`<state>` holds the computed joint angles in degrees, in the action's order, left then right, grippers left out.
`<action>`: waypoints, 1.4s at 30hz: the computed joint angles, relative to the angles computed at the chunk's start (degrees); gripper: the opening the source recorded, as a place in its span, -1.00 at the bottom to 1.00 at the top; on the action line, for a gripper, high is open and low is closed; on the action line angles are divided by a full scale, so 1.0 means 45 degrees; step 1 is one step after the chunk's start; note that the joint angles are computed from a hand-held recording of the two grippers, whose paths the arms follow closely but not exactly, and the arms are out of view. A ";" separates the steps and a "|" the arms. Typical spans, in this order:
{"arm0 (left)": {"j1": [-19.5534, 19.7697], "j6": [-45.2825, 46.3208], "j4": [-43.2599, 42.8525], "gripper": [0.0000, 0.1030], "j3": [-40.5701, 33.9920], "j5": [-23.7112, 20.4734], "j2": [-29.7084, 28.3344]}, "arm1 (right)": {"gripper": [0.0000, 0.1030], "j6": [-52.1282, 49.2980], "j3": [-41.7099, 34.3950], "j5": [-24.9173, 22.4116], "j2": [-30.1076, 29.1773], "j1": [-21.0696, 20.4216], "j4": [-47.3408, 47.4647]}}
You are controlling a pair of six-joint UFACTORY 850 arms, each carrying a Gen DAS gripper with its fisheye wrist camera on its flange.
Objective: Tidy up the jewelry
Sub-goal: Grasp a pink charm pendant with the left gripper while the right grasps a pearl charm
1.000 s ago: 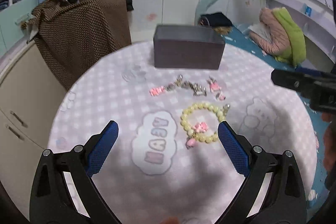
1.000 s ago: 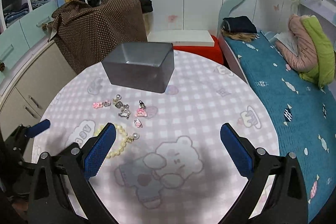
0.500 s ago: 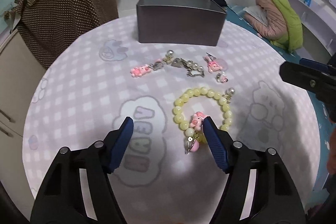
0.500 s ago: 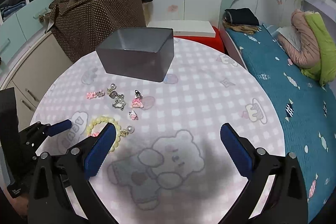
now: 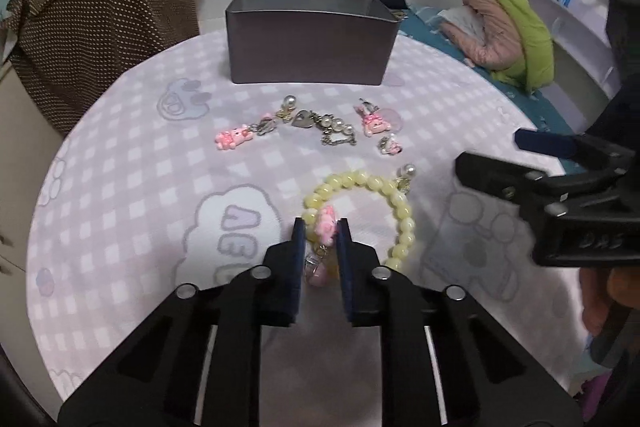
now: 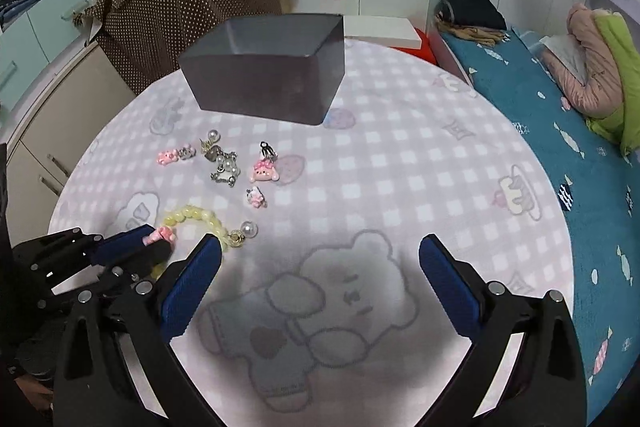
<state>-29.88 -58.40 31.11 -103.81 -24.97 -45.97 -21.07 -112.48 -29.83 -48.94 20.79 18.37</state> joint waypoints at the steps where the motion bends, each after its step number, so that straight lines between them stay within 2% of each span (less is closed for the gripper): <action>1: 0.0036 0.0061 -0.0147 -0.74 0.0171 0.0305 0.0101 | 0.82 0.0012 -0.0036 -0.0020 -0.0036 0.0012 -0.0005; 8: 0.0144 -0.0925 0.0496 -0.81 0.1019 0.1218 0.0679 | 0.73 0.0105 -0.0330 -0.0216 -0.0335 0.0085 -0.0184; 14: 0.0099 -0.3184 0.2555 -0.81 0.1569 0.1337 0.1152 | 0.62 -0.0157 -0.0615 -0.0332 -0.0603 0.0137 0.0034; 19: 0.0042 -0.4830 0.4197 -0.81 0.1824 0.0978 0.1421 | 0.32 -0.0788 -0.1020 -0.0421 -0.0896 0.0195 0.0570; 22: 0.0062 -0.4919 0.4283 -0.81 0.1816 0.0851 0.1441 | 0.12 -0.1165 -0.1221 -0.0563 -0.0991 0.0257 0.0756; 26: 0.0070 -0.5038 0.4342 -0.81 0.1843 0.0796 0.1458 | -0.03 -0.1685 -0.1220 -0.0807 -0.0962 0.0254 0.1269; 30: 0.0093 -0.5012 0.4241 -0.81 0.1859 0.0808 0.1438 | -0.23 -0.1785 -0.1748 -0.1584 -0.1313 0.0193 0.1951; 33: 0.0092 -0.5106 0.4330 -0.81 0.1919 0.0830 0.1484 | -0.31 -0.1588 -0.1439 -0.1140 -0.1137 0.0321 0.1508; 34: 0.0096 -0.5155 0.4380 -0.81 0.1948 0.0821 0.1505 | -0.45 -0.1495 -0.1388 -0.1031 -0.1115 0.0326 0.1436; 39: 0.0116 -0.5254 0.4425 -0.81 0.1973 0.0820 0.1515 | -0.81 -0.2014 -0.1126 -0.0740 -0.1002 0.0287 0.1363; 42: 0.0114 -0.5212 0.4388 -0.81 0.1957 0.0829 0.1510 | -0.81 -0.2770 -0.1062 -0.0875 -0.0981 0.0216 0.1936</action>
<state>-29.36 -81.85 50.85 -95.01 -21.24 -39.18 -33.53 -117.26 -33.77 -53.36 21.77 27.08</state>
